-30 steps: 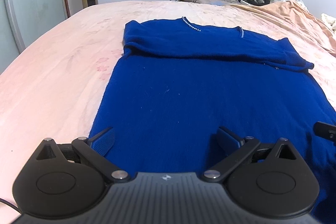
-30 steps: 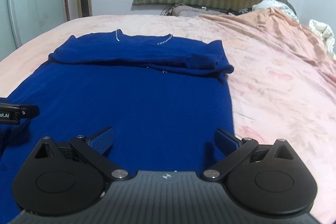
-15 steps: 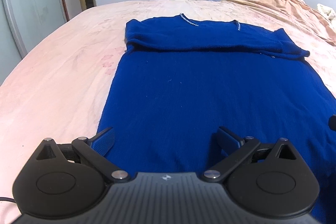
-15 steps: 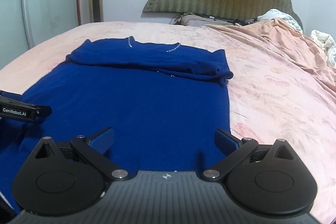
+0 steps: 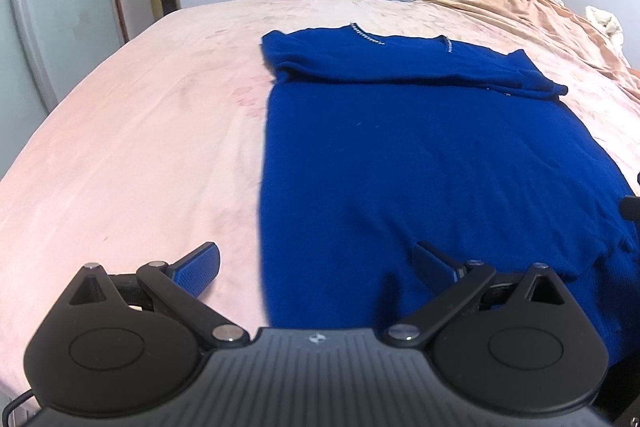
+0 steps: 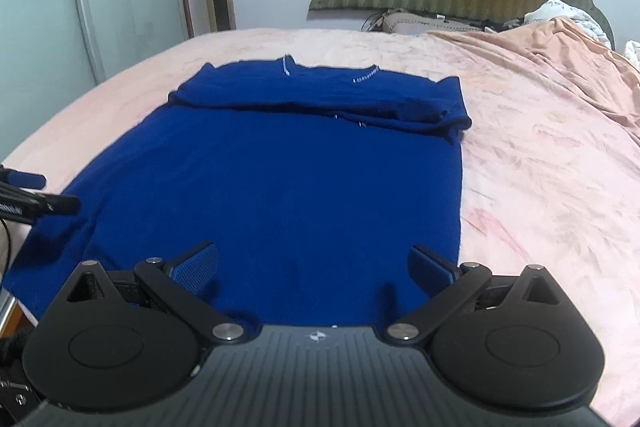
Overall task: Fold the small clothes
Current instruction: 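Lower both grippers to the sweater hem and close on it side by side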
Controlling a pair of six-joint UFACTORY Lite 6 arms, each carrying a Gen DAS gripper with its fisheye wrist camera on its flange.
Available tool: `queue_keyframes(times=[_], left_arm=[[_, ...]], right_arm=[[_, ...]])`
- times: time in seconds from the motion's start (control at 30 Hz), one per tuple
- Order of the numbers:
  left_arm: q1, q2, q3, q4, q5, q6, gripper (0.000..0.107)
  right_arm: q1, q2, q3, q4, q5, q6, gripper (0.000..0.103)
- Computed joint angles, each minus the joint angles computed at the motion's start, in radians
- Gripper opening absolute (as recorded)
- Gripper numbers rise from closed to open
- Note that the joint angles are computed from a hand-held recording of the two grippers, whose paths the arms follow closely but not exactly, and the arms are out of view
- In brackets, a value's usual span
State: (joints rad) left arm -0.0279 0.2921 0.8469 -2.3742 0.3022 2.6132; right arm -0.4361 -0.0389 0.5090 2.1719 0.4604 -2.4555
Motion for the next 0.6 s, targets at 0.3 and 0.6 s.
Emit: queue_keyframes(times=[0.3, 0.6], left_arm=[[0.13, 0.052, 0.011, 0.353, 0.074, -0.28, 0.103], [0.28, 0.101, 0.079, 0.822, 0.308, -0.66, 0.103]], right_arm=[[-0.184, -0.034, -0.012, -0.383, 0.088, 0.246, 0.102], [-0.529, 0.086, 0.082, -0.831, 0.245, 0.515, 0.088]])
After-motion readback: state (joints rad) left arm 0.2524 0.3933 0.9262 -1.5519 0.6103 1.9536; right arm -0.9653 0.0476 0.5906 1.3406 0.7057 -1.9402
